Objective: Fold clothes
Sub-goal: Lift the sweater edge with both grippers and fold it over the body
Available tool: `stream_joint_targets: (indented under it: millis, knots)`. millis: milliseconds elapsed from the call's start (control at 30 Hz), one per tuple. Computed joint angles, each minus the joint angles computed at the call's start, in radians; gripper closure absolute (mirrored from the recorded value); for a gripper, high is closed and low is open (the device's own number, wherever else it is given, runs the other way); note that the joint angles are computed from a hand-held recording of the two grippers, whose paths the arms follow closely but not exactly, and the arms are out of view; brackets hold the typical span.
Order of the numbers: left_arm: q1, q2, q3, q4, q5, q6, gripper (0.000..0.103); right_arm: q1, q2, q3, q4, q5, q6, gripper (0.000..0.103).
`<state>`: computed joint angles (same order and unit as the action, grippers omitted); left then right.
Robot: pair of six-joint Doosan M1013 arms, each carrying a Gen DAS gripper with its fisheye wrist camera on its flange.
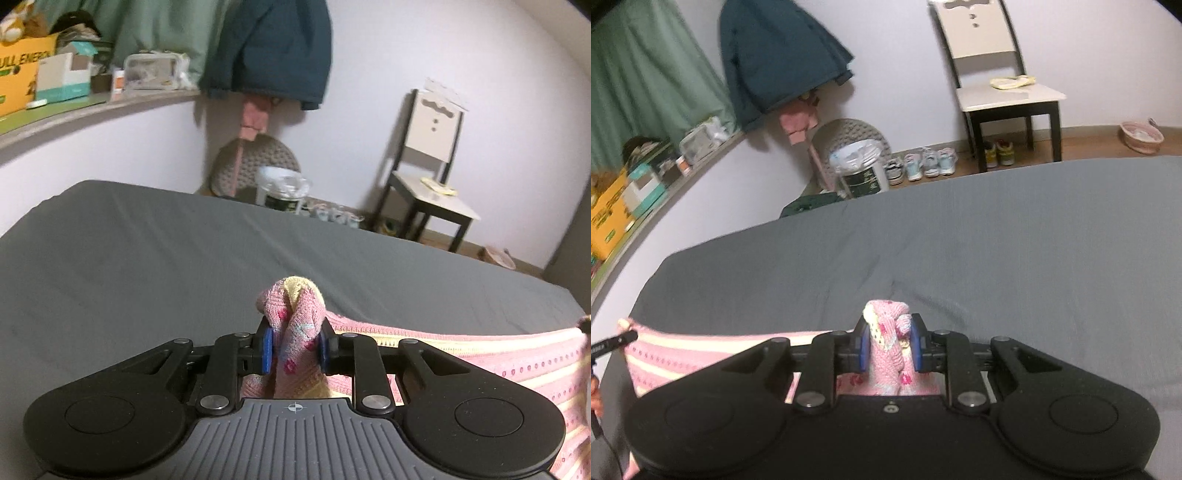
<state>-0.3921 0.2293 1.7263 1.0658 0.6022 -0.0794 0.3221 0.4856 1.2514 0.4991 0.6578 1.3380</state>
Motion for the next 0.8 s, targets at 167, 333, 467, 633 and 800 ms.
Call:
stream_joint_targets:
  millis: [167, 333, 467, 633, 800]
  knots:
    - [-0.032, -0.098, 0.137, 0.232, -0.117, -0.208, 0.079, -0.051, -0.100, 0.161, 0.340, -0.036, -0.379, 0.082]
    - [-0.104, -0.240, 0.311, 0.551, -0.150, -0.467, 0.079, -0.114, -0.215, 0.348, 0.642, 0.009, -0.731, 0.082]
    - [-0.164, -0.319, 0.402, 0.619, -0.155, -0.503, 0.079, -0.129, -0.286, 0.458, 0.653, 0.041, -0.832, 0.082]
    - [-0.260, -0.353, 0.453, 0.493, -0.108, -0.334, 0.077, -0.102, -0.327, 0.537, 0.485, -0.014, -0.771, 0.075]
    - [-0.354, -0.323, 0.440, 0.271, 0.032, -0.024, 0.048, -0.047, -0.358, 0.574, 0.313, -0.124, -0.752, 0.055]
